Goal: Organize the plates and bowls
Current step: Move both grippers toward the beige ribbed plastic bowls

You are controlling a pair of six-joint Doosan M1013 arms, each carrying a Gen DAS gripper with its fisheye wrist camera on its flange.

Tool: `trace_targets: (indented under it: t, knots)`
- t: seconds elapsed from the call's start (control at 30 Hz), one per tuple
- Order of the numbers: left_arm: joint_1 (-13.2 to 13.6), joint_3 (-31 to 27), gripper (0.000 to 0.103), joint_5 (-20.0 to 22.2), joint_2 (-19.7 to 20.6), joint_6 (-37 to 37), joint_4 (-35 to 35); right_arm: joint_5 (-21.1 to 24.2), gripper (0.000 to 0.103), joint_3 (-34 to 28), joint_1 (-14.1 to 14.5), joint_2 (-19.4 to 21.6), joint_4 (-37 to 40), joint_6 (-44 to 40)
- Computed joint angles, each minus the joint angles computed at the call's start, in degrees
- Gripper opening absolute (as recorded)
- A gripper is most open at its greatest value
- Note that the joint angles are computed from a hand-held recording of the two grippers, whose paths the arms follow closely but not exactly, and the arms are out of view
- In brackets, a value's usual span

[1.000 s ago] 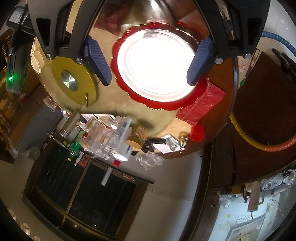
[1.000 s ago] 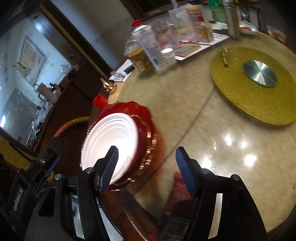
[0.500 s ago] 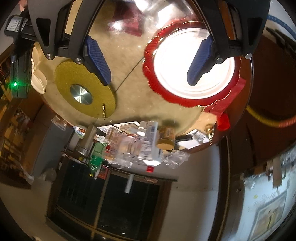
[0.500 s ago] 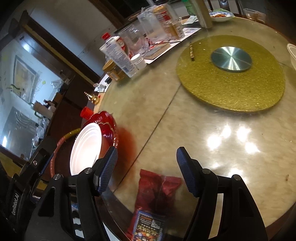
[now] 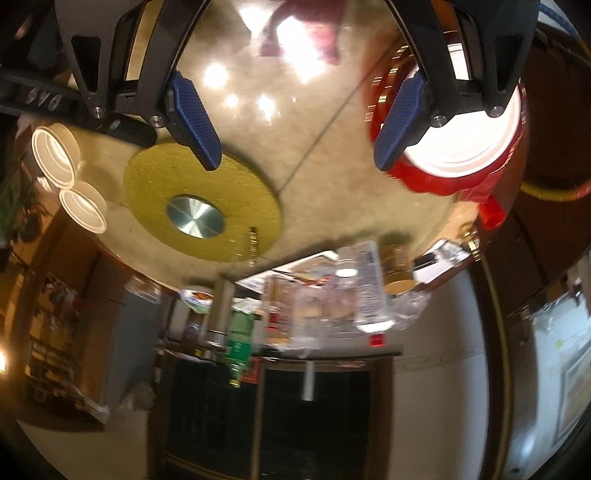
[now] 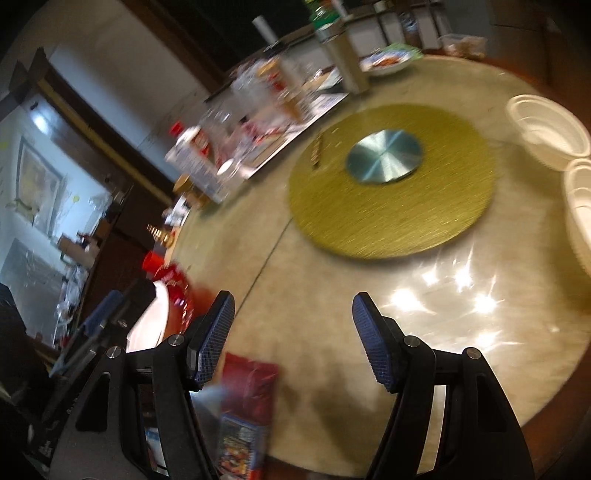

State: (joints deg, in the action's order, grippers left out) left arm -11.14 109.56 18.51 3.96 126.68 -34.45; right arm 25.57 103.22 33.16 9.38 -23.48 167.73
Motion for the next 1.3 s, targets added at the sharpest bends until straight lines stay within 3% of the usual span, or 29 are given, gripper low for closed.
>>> trace_targets:
  t: [0.3, 0.67, 0.77, 1.0, 1.13, 1.3]
  knots:
    - [-4.03, -0.9, 0.085, 2.27, 0.93, 2.24, -0.98, 4.2, 0.067, 4.38, -1.49, -4.8, -9.75, 11.71]
    - [-6.68, -5.04, 0.085, 11.42, 4.19, 4.06, -4.34, 6.73, 0.067, 8.16, -4.81, -10.44, -10.53, 11.74]
    - [-7.02, -7.72, 0.085, 17.42, 6.01, 3.37, -5.98, 6.5, 0.067, 9.39, -6.79, -12.5, -8.88, 10.71]
    - [-10.45, -12.3, 0.085, 23.44, 9.49, -3.49, -2.72, 6.06, 0.067, 11.69, -13.87, -16.03, -1.34, 4.46]
    - [-12.85, -14.43, 0.085, 25.21, 11.23, -6.19, -0.86, 4.82, 0.067, 13.18, -18.43, -16.71, 3.49, 0.93]
    - [-15.33, -16.58, 0.085, 24.31, 13.29, -9.71, 1.23, 2.21, 0.067, 14.98, -23.89, -16.95, 11.39, -5.61]
